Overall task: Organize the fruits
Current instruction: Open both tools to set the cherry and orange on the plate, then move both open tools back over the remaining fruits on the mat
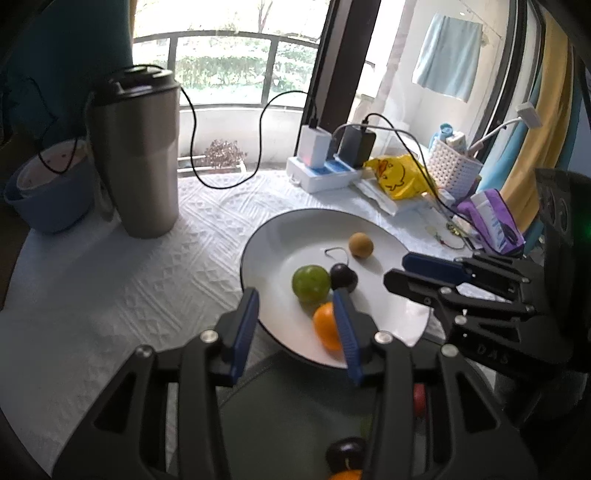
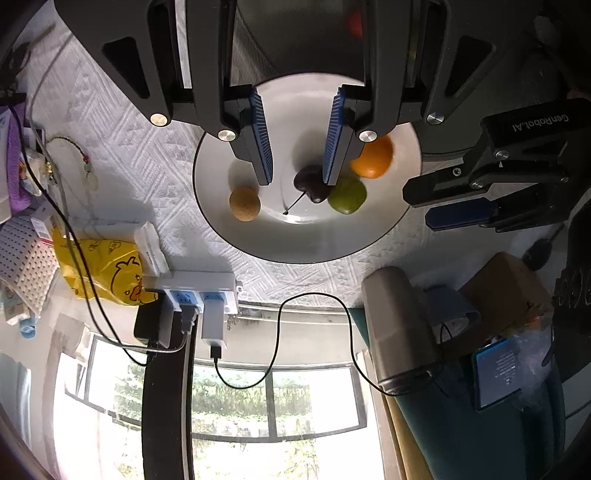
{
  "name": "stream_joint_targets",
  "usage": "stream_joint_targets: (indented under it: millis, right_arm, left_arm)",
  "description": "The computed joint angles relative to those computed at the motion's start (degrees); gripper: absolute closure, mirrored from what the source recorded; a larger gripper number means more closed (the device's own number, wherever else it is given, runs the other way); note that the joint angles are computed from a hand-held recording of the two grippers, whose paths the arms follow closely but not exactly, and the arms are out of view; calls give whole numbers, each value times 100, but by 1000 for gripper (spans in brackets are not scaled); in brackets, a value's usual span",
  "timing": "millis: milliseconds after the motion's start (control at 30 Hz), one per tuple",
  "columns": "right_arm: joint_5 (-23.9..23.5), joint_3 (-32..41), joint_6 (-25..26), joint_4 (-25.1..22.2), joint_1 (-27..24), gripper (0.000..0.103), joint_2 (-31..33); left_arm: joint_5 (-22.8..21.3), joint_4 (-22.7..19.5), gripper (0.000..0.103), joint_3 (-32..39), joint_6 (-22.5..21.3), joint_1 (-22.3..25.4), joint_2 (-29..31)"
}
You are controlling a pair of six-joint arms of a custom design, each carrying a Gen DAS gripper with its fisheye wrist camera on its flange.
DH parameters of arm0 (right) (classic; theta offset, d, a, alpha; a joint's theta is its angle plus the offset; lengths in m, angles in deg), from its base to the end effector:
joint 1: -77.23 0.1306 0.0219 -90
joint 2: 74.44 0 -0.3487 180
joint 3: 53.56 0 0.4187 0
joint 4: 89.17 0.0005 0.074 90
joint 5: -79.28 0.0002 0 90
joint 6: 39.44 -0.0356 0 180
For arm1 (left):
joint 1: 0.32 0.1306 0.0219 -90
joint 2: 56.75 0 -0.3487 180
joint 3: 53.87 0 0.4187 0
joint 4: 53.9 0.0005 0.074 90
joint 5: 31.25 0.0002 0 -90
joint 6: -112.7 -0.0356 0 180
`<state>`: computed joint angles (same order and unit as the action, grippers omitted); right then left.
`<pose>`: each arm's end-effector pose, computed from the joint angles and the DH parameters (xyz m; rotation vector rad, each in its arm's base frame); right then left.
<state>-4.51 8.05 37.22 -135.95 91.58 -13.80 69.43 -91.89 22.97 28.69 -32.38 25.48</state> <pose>0.3360 0.0815 0.3630 0.0313 2.3666 0.1052 0.3951 -0.2559 0.3618 0.6288 2.2919 -0.5434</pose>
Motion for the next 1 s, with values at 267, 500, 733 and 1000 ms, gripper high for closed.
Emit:
stream_joint_targets:
  millis: [267, 500, 733, 1000]
  right_arm:
    - [263, -148, -134, -213, 267, 73, -517]
    - [537, -254, -309, -463, 564, 73, -927]
    - [837, -375, -535, -719, 920, 73, -1301]
    - [1000, -564, -774, -992, 1206, 73, -1653]
  left_arm:
    - [-82, -6, 59, -318, 64, -92, -520]
    - [-166, -102, 59, -627, 175, -215, -1018]
    - [-254, -144, 59, -974, 304, -329, -1463]
    - [-362, -241, 39, -1351, 494, -519, -1894]
